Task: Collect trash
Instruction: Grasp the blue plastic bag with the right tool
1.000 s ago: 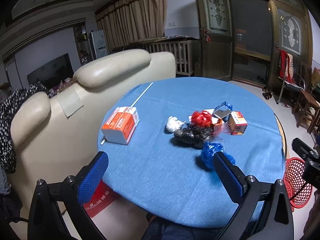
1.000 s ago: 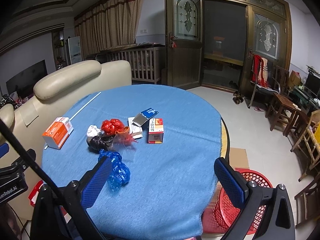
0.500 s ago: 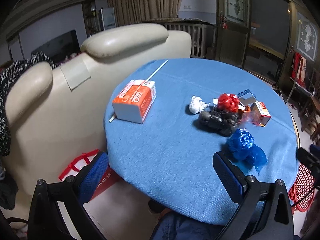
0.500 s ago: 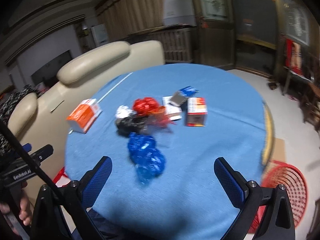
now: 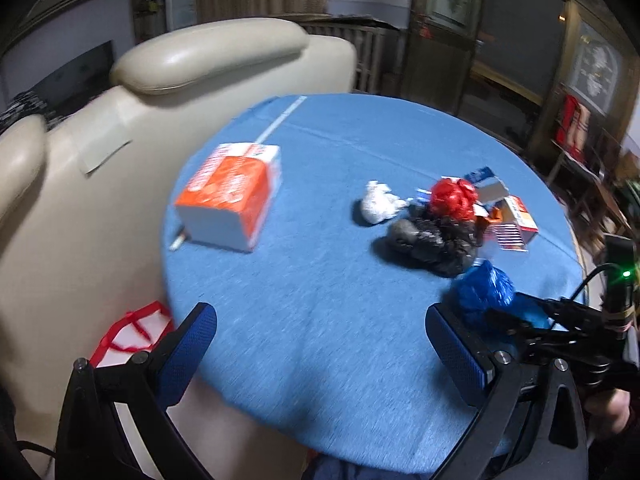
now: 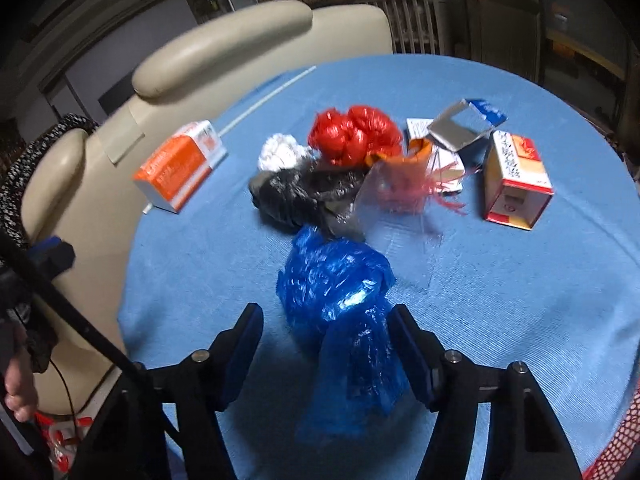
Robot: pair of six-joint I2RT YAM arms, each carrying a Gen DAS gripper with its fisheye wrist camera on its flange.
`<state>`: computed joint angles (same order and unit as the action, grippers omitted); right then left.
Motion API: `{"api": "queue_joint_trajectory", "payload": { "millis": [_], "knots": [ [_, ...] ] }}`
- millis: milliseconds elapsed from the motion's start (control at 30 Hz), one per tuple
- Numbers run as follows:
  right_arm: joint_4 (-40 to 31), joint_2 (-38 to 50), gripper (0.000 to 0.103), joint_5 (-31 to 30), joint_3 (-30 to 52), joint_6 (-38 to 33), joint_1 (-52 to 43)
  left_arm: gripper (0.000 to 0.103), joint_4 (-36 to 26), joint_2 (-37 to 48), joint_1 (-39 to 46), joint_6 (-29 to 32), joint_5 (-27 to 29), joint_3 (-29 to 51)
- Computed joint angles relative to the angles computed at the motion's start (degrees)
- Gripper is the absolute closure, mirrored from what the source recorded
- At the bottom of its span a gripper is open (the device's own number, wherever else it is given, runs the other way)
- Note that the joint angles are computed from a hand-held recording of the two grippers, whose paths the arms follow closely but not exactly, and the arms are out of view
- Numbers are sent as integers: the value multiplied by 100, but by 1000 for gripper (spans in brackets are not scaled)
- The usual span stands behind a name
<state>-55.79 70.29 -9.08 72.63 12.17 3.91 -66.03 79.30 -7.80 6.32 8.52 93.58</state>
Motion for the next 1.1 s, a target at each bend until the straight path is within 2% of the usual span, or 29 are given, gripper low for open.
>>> {"api": "queue_joint_trajectory", "payload": {
  "millis": [67,233,400,467,633,733,833,933,1100],
  "knots": [
    [34,47,58,-130,-38,-23,-59,0,71,256,-124,95,55,147],
    [212,-145,63,-392,-312,-82,-303,0,3,1059,-454,255,403,850],
    [34,-645,63,-982,-612,-113,-1072,2,-147,1979,-716,16,643,1717],
    [-180,-855,63,-1339,-717,-281,-1580,13,-236,2371,-859,-76,700,2066],
    [-621,-1211,63,-1904,-835,-725,-2542,21,-463,3159,-1097,-277,804,2773],
    [-878,-1258,63,-2211,-798,-1031,-3096,36,-669,3396,-1112,-345,1125,2988],
    [-1009,-1269,63,-2385,-760,-1169,-3394,53,-686,3403,-1214,-369,1052,2789],
    [-1076,-1296,63,-2521,-775,-1279,-3629,78,-590,3108,-1229,-177,1104,2227],
    [-1257,-1403,63,-2716,-773,-1538,-4058,81,-292,2235,-1232,235,1213,984]
  ]
}}
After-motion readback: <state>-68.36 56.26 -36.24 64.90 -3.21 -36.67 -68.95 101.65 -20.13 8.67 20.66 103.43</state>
